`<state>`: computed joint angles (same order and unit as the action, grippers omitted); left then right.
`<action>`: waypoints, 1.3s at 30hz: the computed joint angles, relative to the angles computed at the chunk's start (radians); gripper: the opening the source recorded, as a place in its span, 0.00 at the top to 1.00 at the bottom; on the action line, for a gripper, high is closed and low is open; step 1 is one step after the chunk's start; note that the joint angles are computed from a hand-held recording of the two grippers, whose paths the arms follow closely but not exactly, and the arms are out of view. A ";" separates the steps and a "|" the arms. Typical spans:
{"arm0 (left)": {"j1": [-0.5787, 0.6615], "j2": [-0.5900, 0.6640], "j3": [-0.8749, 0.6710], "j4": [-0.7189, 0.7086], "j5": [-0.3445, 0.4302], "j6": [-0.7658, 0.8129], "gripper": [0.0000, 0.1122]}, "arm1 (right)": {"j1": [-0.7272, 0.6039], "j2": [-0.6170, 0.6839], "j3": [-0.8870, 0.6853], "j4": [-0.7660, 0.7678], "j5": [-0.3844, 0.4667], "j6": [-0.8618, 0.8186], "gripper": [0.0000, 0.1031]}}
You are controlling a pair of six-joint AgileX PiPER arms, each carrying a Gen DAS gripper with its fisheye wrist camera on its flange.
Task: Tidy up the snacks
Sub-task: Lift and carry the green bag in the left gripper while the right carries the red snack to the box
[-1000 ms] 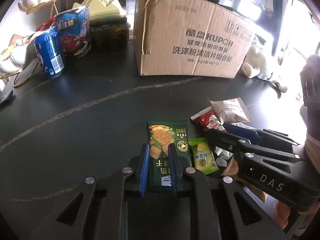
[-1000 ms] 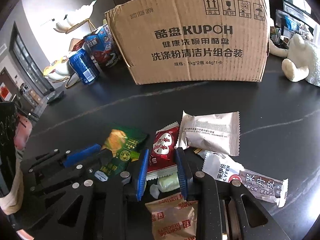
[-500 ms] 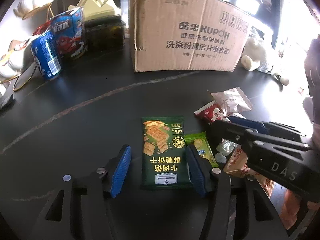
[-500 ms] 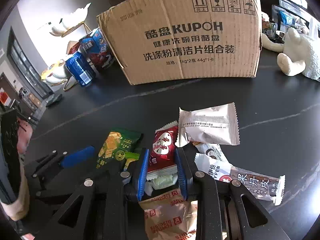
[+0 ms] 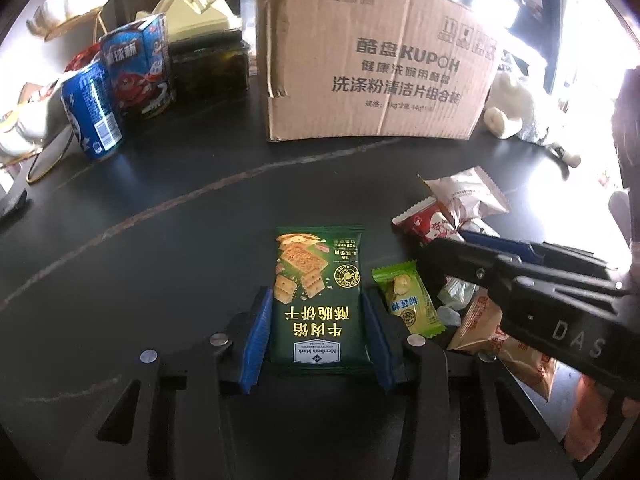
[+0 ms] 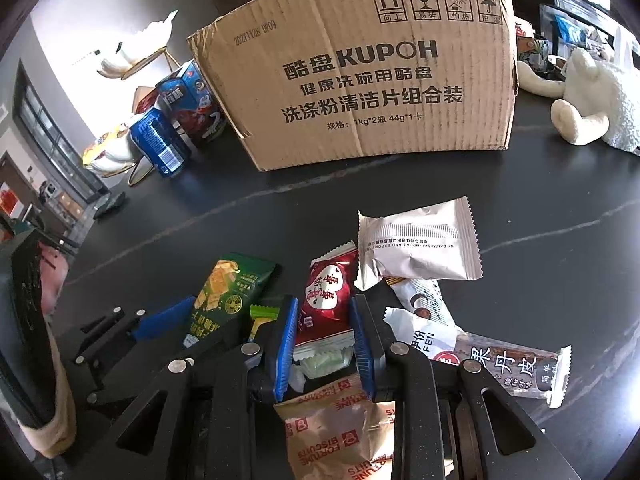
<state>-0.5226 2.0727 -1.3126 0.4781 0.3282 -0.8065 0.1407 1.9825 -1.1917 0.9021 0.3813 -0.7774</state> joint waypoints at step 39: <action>-0.017 -0.208 -0.102 0.166 0.084 -0.121 0.61 | -0.060 -0.255 0.022 0.259 -0.030 -0.217 0.73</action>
